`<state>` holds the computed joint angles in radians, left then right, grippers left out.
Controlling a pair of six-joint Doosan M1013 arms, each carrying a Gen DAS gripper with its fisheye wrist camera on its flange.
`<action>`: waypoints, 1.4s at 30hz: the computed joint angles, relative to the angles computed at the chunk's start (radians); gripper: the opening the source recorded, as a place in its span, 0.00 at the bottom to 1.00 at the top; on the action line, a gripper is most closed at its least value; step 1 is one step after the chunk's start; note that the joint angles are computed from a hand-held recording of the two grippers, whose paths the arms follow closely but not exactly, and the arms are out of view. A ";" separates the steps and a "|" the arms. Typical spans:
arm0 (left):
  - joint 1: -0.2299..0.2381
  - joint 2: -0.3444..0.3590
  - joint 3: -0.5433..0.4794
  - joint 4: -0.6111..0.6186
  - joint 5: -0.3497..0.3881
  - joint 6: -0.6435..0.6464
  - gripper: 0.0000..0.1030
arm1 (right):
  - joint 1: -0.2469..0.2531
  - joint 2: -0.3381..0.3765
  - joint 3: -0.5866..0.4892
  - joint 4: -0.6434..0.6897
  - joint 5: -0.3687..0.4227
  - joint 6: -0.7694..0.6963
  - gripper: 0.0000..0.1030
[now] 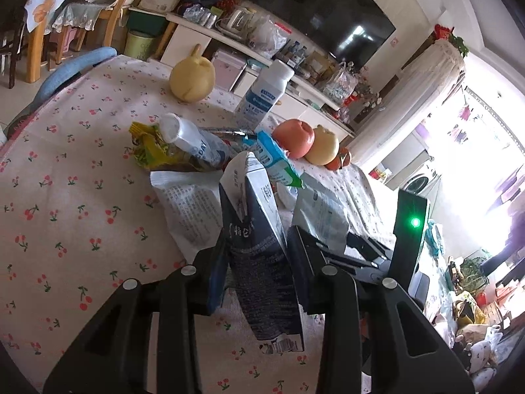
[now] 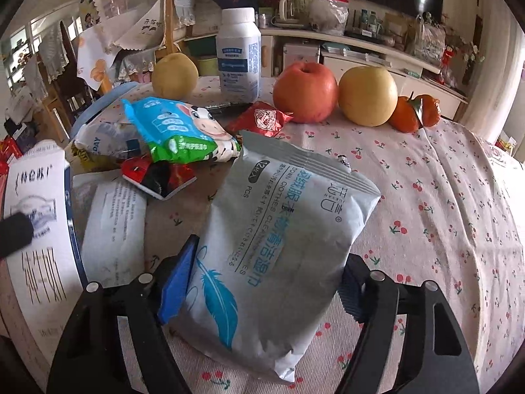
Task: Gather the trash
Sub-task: 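Lift and carry the carton and wipes pack over the pink basin with both grippers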
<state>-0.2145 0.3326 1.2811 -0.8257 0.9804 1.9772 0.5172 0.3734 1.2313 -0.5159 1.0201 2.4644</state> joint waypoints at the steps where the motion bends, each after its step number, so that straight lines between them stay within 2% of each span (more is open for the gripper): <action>1: 0.004 -0.002 0.002 -0.007 -0.001 0.002 0.35 | 0.003 -0.003 0.004 -0.007 -0.002 0.005 0.72; 16: 0.074 -0.029 0.026 -0.120 -0.023 0.052 0.33 | 0.025 -0.082 0.085 0.004 -0.141 0.155 0.72; 22: 0.110 -0.037 0.032 -0.161 -0.041 0.060 0.33 | 0.054 -0.080 0.068 -0.018 -0.146 0.160 0.72; 34: 0.185 -0.068 0.061 -0.221 -0.117 0.065 0.33 | 0.105 -0.023 -0.041 0.071 -0.160 0.071 0.72; 42: 0.240 -0.101 0.084 -0.177 -0.245 0.024 0.33 | 0.145 0.079 -0.217 0.196 -0.153 -0.110 0.72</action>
<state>0.0257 0.2319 1.3651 -1.0026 0.7359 2.0009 0.6624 0.4521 1.0139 -0.3195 0.8673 2.3543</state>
